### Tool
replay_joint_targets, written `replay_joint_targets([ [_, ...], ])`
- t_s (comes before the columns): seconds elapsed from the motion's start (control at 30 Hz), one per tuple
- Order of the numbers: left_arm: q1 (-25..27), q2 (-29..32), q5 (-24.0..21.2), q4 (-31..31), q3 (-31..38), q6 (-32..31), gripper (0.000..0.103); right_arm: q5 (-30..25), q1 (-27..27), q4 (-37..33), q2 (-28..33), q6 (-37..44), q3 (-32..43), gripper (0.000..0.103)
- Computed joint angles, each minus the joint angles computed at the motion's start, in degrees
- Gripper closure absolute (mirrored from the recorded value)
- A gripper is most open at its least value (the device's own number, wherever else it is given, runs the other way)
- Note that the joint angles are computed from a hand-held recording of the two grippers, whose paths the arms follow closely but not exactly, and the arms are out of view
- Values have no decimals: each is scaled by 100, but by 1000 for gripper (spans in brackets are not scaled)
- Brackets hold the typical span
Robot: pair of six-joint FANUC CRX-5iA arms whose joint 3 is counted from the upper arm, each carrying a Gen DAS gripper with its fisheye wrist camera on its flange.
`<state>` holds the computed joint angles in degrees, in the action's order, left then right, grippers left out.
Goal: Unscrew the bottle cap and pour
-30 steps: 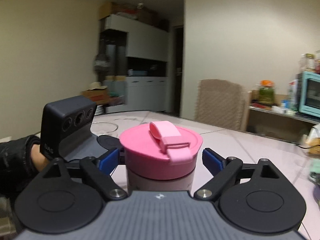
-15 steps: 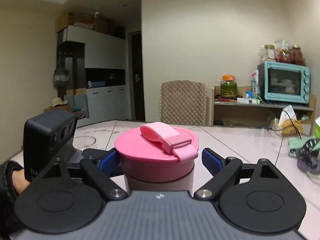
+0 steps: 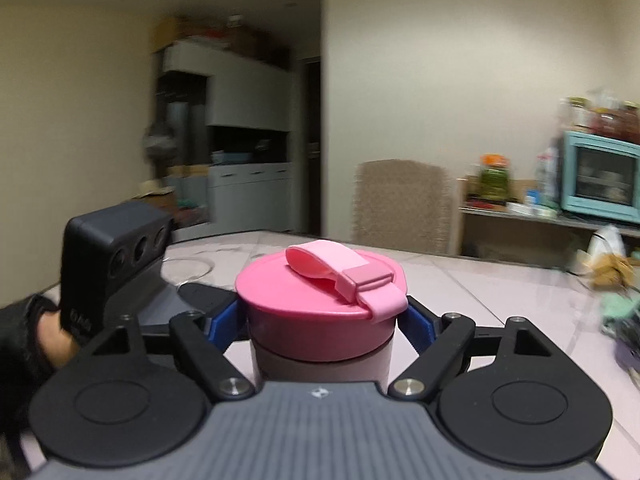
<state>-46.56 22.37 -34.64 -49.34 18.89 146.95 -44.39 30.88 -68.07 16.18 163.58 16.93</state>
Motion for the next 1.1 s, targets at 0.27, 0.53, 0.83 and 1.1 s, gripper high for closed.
replay_joint_targets([
  [0.27,-9,-33,-6,-21,-42,18,12,-2001,-627,-450,986,207,1314,19],
  [0.53,14,-34,12,33,-35,-29,12,-53,-79,-211,-80,-35,-120,11],
  [0.83,13,-46,15,29,-50,-25,12,1463,575,304,-405,-640,-618,12],
  [1.1,6,-57,11,17,-63,-16,12,1874,602,-207,-490,-375,-852,18],
])
